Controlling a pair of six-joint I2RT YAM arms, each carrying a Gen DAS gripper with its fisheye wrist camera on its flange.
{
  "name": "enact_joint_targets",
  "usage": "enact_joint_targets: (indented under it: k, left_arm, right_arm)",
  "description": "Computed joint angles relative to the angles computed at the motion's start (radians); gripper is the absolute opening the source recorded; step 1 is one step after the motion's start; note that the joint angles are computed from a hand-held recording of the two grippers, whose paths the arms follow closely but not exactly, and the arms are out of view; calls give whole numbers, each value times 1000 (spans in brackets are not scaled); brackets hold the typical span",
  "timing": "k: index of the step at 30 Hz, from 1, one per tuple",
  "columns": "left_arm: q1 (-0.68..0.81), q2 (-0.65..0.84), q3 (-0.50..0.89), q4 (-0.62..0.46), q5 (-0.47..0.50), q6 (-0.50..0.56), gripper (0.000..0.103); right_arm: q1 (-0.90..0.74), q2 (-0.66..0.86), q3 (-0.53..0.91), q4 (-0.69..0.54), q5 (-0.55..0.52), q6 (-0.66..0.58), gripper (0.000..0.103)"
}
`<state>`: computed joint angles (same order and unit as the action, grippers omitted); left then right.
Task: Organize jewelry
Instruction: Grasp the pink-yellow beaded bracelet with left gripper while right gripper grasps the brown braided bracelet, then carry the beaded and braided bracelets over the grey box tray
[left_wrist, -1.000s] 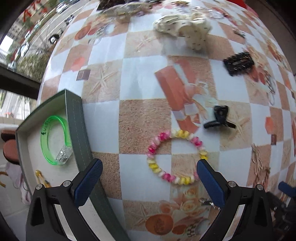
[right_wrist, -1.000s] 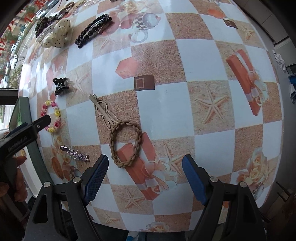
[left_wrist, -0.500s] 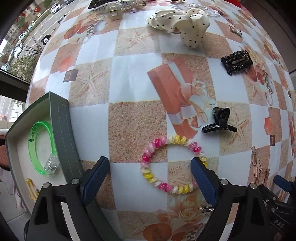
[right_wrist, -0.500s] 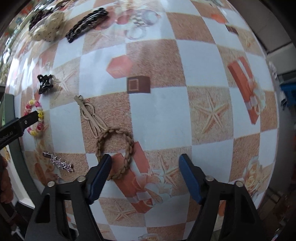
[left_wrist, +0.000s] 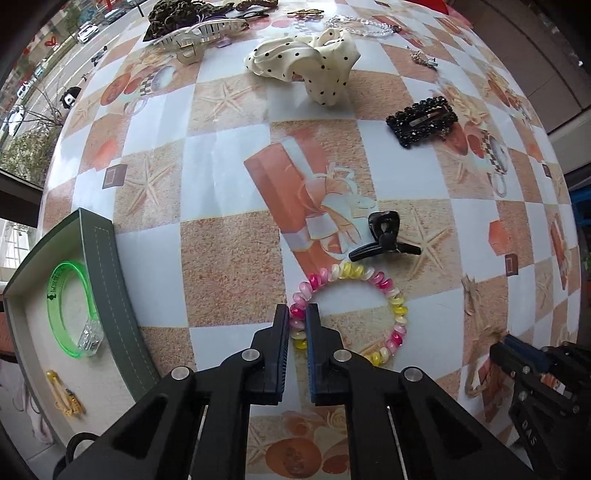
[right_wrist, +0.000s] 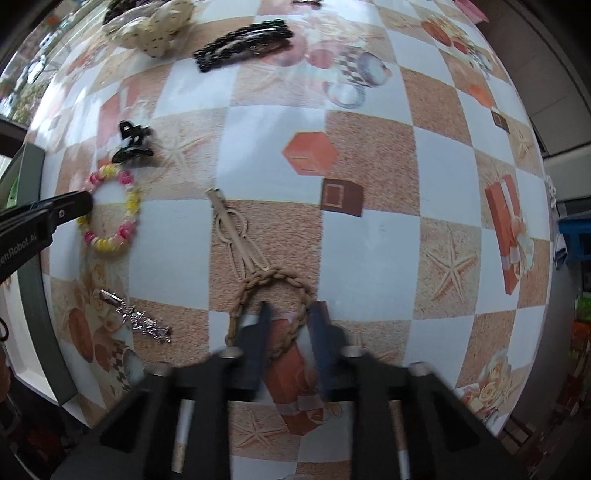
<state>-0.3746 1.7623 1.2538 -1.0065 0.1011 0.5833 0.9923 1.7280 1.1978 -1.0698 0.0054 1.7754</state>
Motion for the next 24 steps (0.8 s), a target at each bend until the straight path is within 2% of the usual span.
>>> enact_joint_targets:
  k: [3,9,17,20,24]
  left_arm:
    - [16,-12,14,-30,23,7,12]
    - [28,-56,43,-95,63,6,12]
    - [116,-61,119,-178,116,101,12]
    - [193,-80,154,-244,141,188,12]
    - [210,-91,175,-283,162,218,12]
  right_arm:
    - [2,-17,-13,23,4,26,6]
    - [31,-165,-97,57,59,101,6]
    - [41,-327,-141,-20,95,158,6]
    - [46,-318,-121,-40,108,172,6]
    - [61,-341,-68,-131,133,199,6]
